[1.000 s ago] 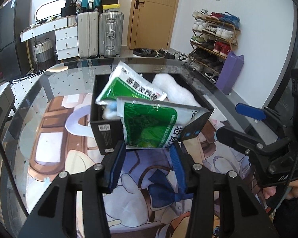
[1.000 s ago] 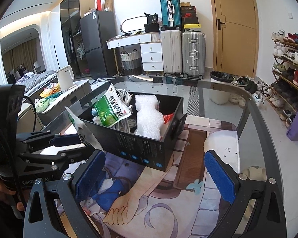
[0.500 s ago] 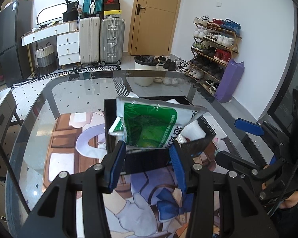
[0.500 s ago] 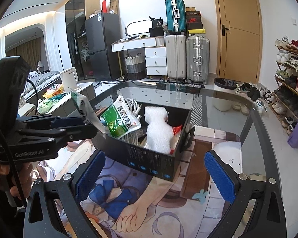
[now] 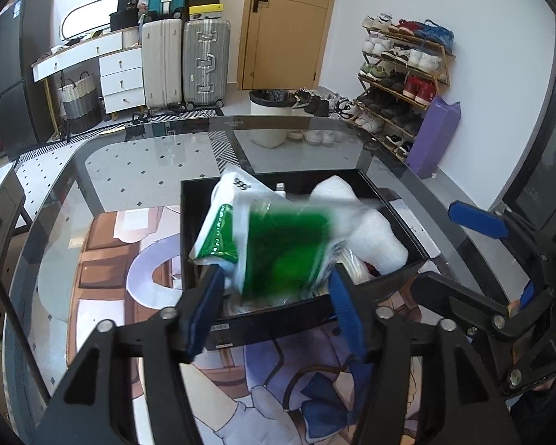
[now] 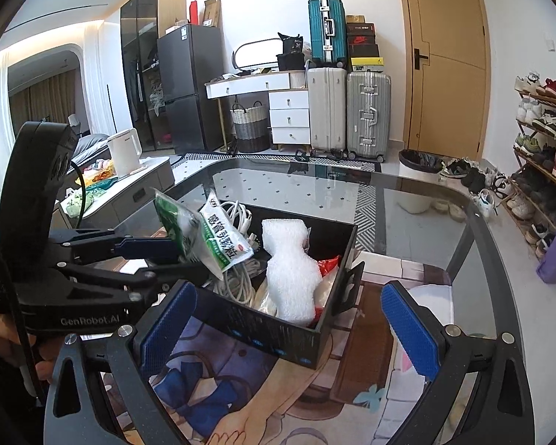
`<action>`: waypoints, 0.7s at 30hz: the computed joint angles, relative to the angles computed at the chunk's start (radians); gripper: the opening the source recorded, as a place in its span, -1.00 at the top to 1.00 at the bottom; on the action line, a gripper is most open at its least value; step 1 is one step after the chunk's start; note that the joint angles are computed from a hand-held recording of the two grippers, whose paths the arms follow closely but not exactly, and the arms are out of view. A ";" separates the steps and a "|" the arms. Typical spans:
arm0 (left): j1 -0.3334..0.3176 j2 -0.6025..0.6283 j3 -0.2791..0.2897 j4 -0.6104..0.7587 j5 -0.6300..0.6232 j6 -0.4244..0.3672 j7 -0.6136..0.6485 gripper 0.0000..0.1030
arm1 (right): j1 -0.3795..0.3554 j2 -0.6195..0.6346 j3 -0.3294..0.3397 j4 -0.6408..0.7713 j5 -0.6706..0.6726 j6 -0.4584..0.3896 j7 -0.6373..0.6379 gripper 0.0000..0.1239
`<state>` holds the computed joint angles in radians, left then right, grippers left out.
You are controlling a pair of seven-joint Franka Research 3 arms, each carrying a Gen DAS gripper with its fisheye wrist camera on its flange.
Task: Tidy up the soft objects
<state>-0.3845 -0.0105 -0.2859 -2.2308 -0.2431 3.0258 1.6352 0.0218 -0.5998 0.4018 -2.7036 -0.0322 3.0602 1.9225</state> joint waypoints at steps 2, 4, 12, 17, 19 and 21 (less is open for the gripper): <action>-0.002 -0.003 0.002 -0.005 -0.047 0.003 0.044 -0.33 | 0.002 0.004 -0.004 -0.001 0.002 0.003 0.000 -0.64; -0.006 -0.009 0.003 -0.012 -0.081 0.007 0.084 -0.35 | 0.010 0.003 -0.011 -0.006 0.007 0.005 -0.001 -0.64; -0.077 -0.059 0.043 -0.092 -0.133 0.109 0.152 -0.62 | 0.026 -0.004 -0.017 -0.032 0.025 0.036 -0.005 -0.64; -0.195 -0.082 0.139 -0.143 -0.291 0.189 0.285 -0.72 | 0.041 -0.008 -0.007 -0.056 0.046 0.074 -0.018 -0.64; -0.233 -0.086 0.178 -0.164 -0.291 0.227 0.282 -0.73 | 0.047 -0.008 -0.003 -0.062 0.056 0.083 -0.024 -0.64; -0.267 -0.089 0.218 -0.183 -0.282 0.258 0.267 -0.73 | 0.050 -0.005 0.000 -0.067 0.064 0.096 -0.032 -0.64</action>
